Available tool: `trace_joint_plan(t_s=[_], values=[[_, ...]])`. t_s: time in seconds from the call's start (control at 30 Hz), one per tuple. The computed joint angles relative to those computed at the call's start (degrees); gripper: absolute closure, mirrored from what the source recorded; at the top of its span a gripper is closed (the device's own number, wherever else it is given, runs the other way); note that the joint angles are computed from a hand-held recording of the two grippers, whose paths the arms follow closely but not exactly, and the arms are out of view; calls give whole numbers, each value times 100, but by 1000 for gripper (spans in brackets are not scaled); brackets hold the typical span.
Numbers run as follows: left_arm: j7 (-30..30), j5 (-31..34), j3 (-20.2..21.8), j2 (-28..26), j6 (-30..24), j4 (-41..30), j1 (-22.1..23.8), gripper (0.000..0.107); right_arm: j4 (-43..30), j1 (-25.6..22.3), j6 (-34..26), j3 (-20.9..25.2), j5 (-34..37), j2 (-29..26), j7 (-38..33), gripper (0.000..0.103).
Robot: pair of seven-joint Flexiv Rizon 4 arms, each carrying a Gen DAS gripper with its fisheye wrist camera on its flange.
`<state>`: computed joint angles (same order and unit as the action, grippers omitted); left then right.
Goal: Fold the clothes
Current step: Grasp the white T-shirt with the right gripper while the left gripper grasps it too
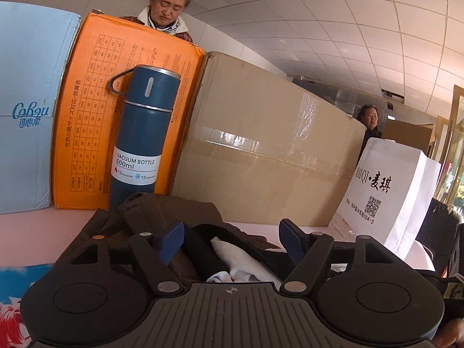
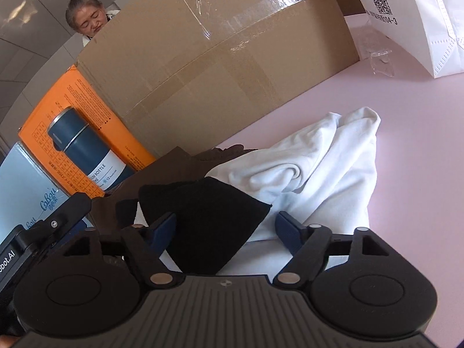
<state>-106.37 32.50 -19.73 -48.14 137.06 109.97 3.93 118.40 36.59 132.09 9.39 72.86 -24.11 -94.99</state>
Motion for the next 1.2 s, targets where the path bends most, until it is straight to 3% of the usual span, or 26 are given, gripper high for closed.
trace_joint_plan(t_s=[0.03, 0.1, 0.2, 0.23, 0.4, 0.53, 0.57, 0.63, 0.67, 0.73, 0.77, 0.83, 0.9, 0.93, 1.03, 1.1, 1.17, 1.2], values=[[34, 38, 8, -8, -102, -50, -5, 33, 78, -24, 88, 41, -140, -21, 145, 59], [75, 80, -35, -61, -266, -138, 22, 33, 320, -120, 253, 156, -539, -32, 663, 87], [80, 45, -128, -188, -319, -209, 60, 27, 990, -427, 785, 488, -1617, -65, 2145, 95], [129, 21, -116, -208, -309, -230, 25, 21, 1152, -452, 966, 513, -1804, -69, 2402, 95], [729, -125, 180, -209, -201, -335, -374, 10, 1805, -351, 1786, 441, -2181, 6, 3205, 96], [1612, -1099, 716, -180, 26, -247, -1071, 6, 2183, -258, 2314, 329, -2133, 68, 3582, 96], [1570, -1003, 613, -213, -59, -295, -991, 5, 2253, -241, 2378, 305, -2113, 99, 3603, 96], [1300, -328, 18, -372, -422, -482, -480, 6, 2353, -222, 2406, 273, -2109, 146, 3614, 96], [1241, -62, -190, -439, -540, -549, -322, 7, 2371, -199, 2354, 244, -2090, 172, 3558, 96], [1378, 156, -252, -487, -592, -618, -327, 51, 2317, -123, 2134, 155, -2000, 218, 3303, 96], [1462, 128, -197, -477, -511, -581, -376, 59, 2276, -112, 2053, 123, -2003, 198, 3226, 96], [1611, 74, -87, -460, -335, -502, -469, 78, 2189, -89, 1886, 58, -2000, 163, 3064, 84], [1752, 26, 24, -444, -161, -427, -564, 79, 2068, -111, 1778, 16, -1994, 74, 3055, 26], [1734, 77, 9, -437, -75, -362, -518, 81, 1993, -120, 1738, -14, -1980, 11, 3062, 22], [1819, 85, 128, -368, 231, -157, -588, 83, 1629, -14, 1301, -241, -1651, -8, 2655, 28], [1935, 73, 254, -301, 463, 2, -682, 83, 1369, 85, 835, -380, -1276, 102, 2197, 69], [1985, 126, 315, -235, 626, 140, -706, 84, 1277, 115, 766, -338, -1123, 140, 2029, 85], [1982, 170, 325, -208, 687, 197, -697, 84, 1255, 143, 838, -299, -1061, 148, 1971, 89]])
